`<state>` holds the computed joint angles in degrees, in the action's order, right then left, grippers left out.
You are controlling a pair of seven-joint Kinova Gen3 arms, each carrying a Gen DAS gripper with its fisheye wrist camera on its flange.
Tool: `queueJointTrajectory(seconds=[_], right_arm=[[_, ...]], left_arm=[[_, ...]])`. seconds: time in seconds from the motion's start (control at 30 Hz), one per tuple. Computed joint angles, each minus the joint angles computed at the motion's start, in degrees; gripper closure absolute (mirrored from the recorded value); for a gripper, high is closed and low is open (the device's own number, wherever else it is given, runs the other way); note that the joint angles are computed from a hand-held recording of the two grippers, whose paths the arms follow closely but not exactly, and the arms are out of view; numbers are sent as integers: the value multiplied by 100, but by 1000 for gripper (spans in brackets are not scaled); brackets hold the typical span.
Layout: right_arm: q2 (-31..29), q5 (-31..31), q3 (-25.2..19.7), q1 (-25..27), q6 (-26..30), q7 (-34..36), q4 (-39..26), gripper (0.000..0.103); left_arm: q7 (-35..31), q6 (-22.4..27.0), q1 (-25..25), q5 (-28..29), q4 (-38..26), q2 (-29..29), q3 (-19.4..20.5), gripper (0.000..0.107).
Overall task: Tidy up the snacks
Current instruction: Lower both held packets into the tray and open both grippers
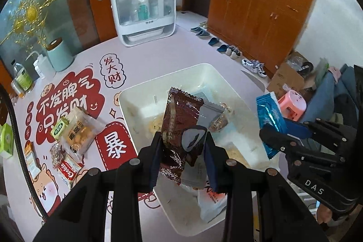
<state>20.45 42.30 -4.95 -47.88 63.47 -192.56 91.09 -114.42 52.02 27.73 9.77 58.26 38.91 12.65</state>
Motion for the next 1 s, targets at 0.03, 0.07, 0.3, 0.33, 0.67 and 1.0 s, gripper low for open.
queueJointTrajectory(seconds=[0.03,0.07,0.3,0.33,0.67,1.0], right_arm=[[-35,-6,0,42,-71,25,62,73],[-68,-7,1,81,-139,42,131,73],[-95,-209,1,383,-508,371,325,73],[-76,-254,2,415,-526,446,322,72],[1,-580,92,523,-684,851,319,54],[-9,-605,107,469,-665,866,255,54]], left_arm=[[58,1,42,-29,-30,32,-38,74],[138,4,99,-70,-69,68,-82,74],[663,-107,375,-366,-174,272,-278,73],[689,-112,382,-399,-181,293,-276,71],[886,-480,394,-623,294,175,-285,15],[754,-1380,165,-561,1192,-304,-104,15]])
